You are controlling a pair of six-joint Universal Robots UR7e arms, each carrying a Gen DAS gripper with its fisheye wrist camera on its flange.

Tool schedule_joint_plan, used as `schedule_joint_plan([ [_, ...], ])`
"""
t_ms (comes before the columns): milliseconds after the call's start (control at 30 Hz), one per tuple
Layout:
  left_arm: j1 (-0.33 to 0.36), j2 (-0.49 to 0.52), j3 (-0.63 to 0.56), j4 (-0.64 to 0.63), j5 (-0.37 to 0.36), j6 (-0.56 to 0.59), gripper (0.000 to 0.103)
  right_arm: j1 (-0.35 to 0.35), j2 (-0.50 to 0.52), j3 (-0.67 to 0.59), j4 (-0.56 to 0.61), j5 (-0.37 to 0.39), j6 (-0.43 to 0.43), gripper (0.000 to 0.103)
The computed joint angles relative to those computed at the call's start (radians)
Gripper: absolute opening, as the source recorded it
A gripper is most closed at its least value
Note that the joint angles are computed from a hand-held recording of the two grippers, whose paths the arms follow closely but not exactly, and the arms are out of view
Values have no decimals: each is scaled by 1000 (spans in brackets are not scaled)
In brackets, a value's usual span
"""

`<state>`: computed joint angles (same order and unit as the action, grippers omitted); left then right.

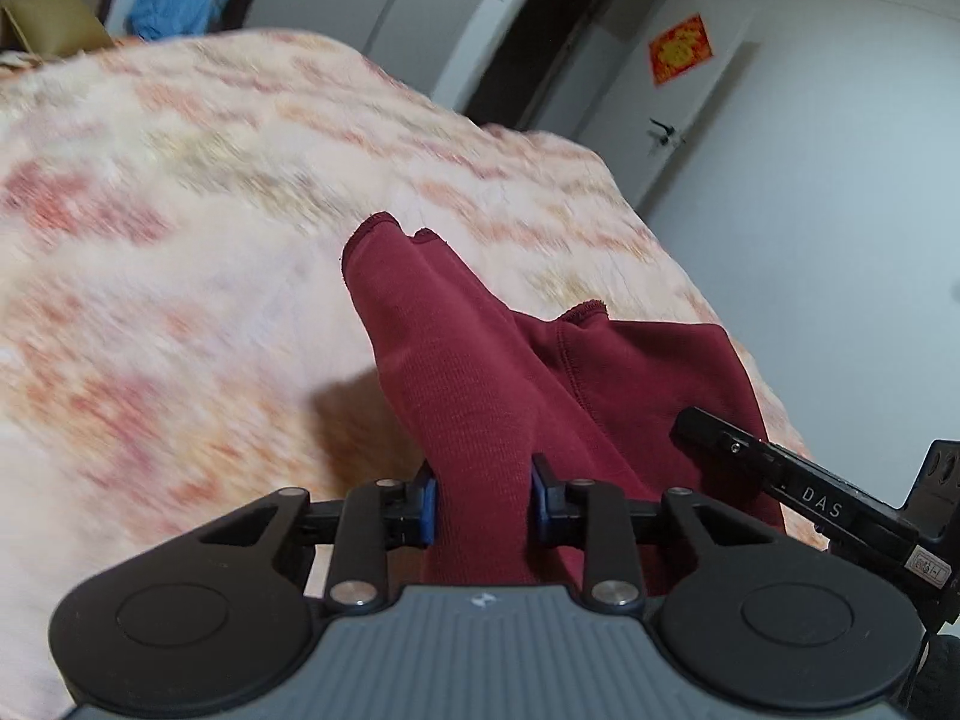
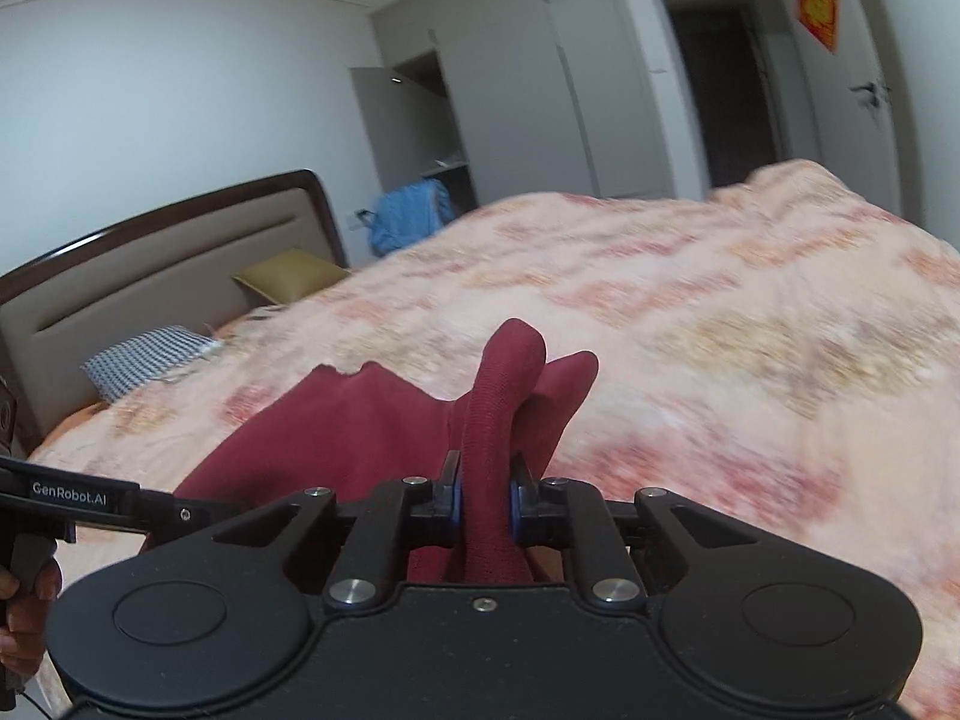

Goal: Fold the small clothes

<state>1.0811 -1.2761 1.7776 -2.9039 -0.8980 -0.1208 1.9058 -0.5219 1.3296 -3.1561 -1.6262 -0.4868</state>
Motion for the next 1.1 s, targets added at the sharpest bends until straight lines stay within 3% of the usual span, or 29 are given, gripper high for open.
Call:
schedule_joint_plan([
  [267, 19, -101, 35, 52, 115, -24, 33, 48, 127, -148, 103, 37, 88, 14],
  [433, 85, -144, 71, 77, 71, -102, 36, 74, 183, -183, 134, -34, 115, 19],
  [500, 104, -150, 87, 71, 66, -130, 44, 80, 196, -190, 128, -89, 129, 33],
  [633, 110, -163, 127, 35, 76, -160, 58, 75, 186, -164, 123, -141, 147, 44],
  [700, 102, -169, 136, 44, 97, -179, 72, 75, 175, -142, 112, -165, 141, 58],
  [800, 82, -184, 159, 42, 123, -195, 81, 76, 150, -91, 82, -190, 123, 71],
  [1100, -48, -266, 248, 56, 257, -222, 99, 103, 48, 89, -87, -202, 47, 94],
])
